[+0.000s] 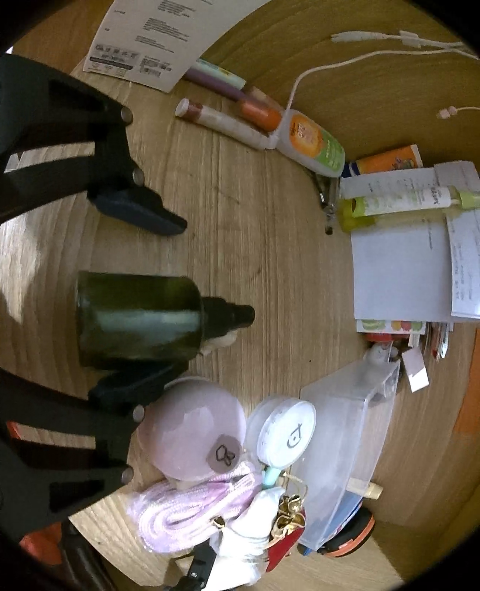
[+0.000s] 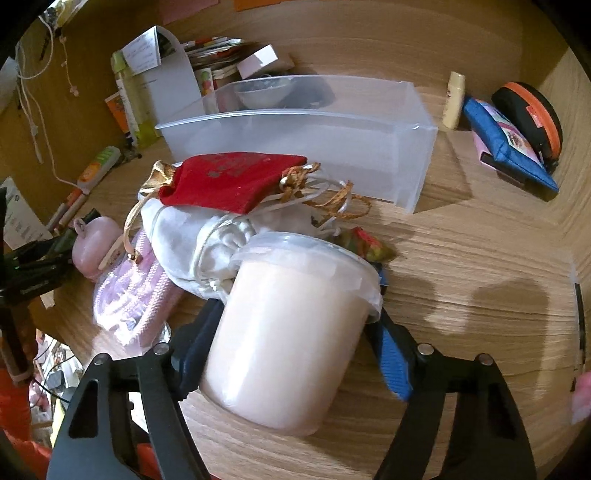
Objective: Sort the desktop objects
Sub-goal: 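Lift the white tub with the right tool while the left tool lifts the green spray bottle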
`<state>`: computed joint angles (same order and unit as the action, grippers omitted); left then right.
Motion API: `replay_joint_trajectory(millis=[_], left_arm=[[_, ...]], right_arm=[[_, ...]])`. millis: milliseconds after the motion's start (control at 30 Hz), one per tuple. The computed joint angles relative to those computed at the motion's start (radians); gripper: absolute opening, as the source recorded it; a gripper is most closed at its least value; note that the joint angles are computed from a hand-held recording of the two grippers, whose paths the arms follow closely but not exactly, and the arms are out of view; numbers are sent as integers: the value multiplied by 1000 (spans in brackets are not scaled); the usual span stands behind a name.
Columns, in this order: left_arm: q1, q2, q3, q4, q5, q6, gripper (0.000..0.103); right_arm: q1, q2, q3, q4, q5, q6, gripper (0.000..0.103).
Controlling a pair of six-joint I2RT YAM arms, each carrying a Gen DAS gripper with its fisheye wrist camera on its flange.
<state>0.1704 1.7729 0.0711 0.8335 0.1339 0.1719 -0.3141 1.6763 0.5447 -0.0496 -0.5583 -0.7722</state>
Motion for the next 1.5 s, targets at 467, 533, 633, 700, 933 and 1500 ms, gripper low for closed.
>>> replay_joint_trajectory(millis=[467,533,633,700,933,1500], left_arm=[[-23,41,-24,109,-83,-47,41],[-20,47,-27,120,-82,-50,41],[-2,16,-30,99,-66,-56,41],[15,-52,-37,53,-40,-62,41],[-44,-333,-51,-130,-75,-106,41],[-267,-665,197,-580,-93,-133,41]], right_arm=[[-114,-5,35,-50,-72,-23,67],[-133,-9,43,-61,-86,-17,67],[-171,-11,60,-76,-115,-14,67],[-190,-14,78,-105,-133,-24,67],[-217,-44,126,-163,-181,-22,67],[-135,-135,265,-215,-293,51,67]])
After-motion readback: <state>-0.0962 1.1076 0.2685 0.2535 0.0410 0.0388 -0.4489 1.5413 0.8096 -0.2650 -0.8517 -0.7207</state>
